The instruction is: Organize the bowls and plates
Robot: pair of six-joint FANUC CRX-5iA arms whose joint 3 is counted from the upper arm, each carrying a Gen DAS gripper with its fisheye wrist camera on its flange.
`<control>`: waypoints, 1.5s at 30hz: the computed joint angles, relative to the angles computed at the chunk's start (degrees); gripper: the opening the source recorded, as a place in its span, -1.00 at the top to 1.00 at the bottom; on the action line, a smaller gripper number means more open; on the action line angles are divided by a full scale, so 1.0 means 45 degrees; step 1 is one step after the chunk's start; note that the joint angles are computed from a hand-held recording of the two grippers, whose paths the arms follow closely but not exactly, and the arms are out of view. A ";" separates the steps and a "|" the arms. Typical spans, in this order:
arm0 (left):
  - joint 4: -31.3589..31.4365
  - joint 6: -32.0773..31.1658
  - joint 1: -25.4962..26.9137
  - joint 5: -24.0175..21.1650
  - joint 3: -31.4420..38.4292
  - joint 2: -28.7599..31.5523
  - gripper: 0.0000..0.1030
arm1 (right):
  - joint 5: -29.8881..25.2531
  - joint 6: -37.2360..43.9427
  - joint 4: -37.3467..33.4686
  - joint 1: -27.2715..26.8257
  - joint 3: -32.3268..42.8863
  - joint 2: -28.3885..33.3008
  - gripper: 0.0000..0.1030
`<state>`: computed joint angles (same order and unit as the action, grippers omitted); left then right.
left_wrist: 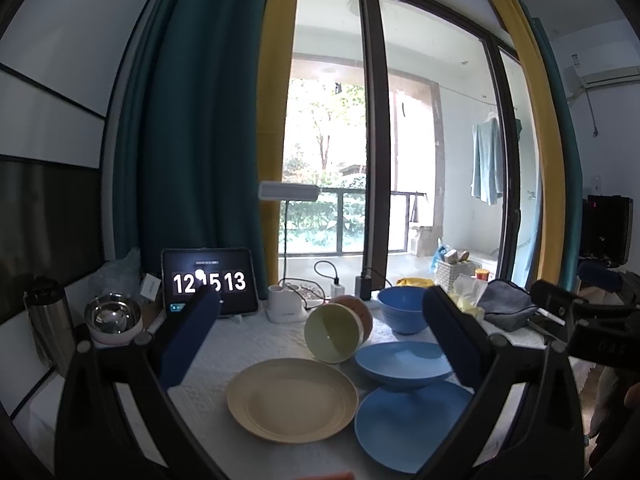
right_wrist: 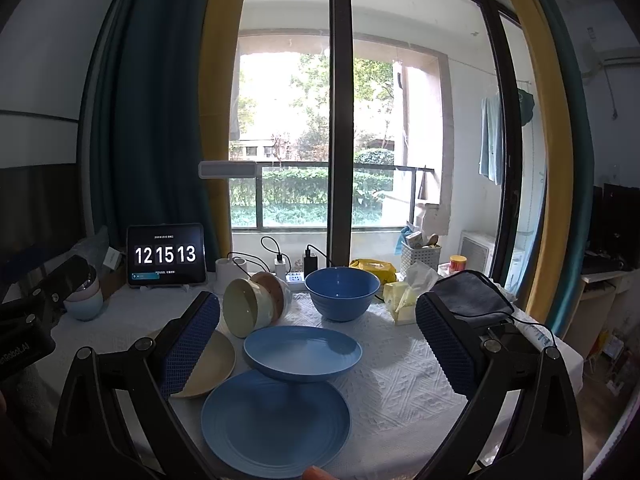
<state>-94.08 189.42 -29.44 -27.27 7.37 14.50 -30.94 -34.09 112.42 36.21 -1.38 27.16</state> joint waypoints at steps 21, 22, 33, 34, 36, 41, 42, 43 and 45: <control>0.0171 -0.0088 0.0070 -0.0004 -0.0006 -0.0016 -0.98 | 0.0032 0.0093 -0.0127 0.0025 0.0076 0.0055 -0.96; 0.0175 -0.0088 0.0076 -0.0013 -0.0008 -0.0018 -0.98 | 0.0034 0.0070 -0.0102 0.0019 0.0066 0.0052 -0.96; 0.0108 -0.0014 0.0091 -0.0009 -0.0061 -0.0038 -0.98 | 0.0023 -0.0038 -0.0015 -0.0006 0.0057 0.0081 -0.96; 0.0122 -0.0026 0.0094 -0.0005 -0.0048 -0.0030 -0.98 | 0.0038 -0.0040 -0.0006 -0.0017 0.0047 0.0069 -0.96; 0.0176 -0.0069 0.0118 0.0029 -0.0060 -0.0048 -0.98 | 0.0038 -0.0039 -0.0021 -0.0012 0.0059 0.0080 -0.96; 0.0254 -0.0140 0.0171 0.0057 0.0012 -0.0017 -0.98 | 0.0081 -0.0098 0.0005 -0.0032 0.0062 0.0104 -0.96; 0.0250 -0.0140 0.0178 0.0064 0.0010 -0.0019 -0.98 | 0.0063 -0.0082 -0.0017 -0.0019 0.0071 0.0116 -0.96; 0.0297 -0.0186 0.0191 0.0086 0.0015 -0.0022 -0.98 | 0.0066 -0.0086 0.0002 -0.0030 0.0056 0.0100 -0.96; 0.0303 -0.0197 0.0194 0.0093 0.0017 -0.0024 -0.98 | 0.0070 -0.0107 0.0019 -0.0034 0.0052 0.0098 -0.96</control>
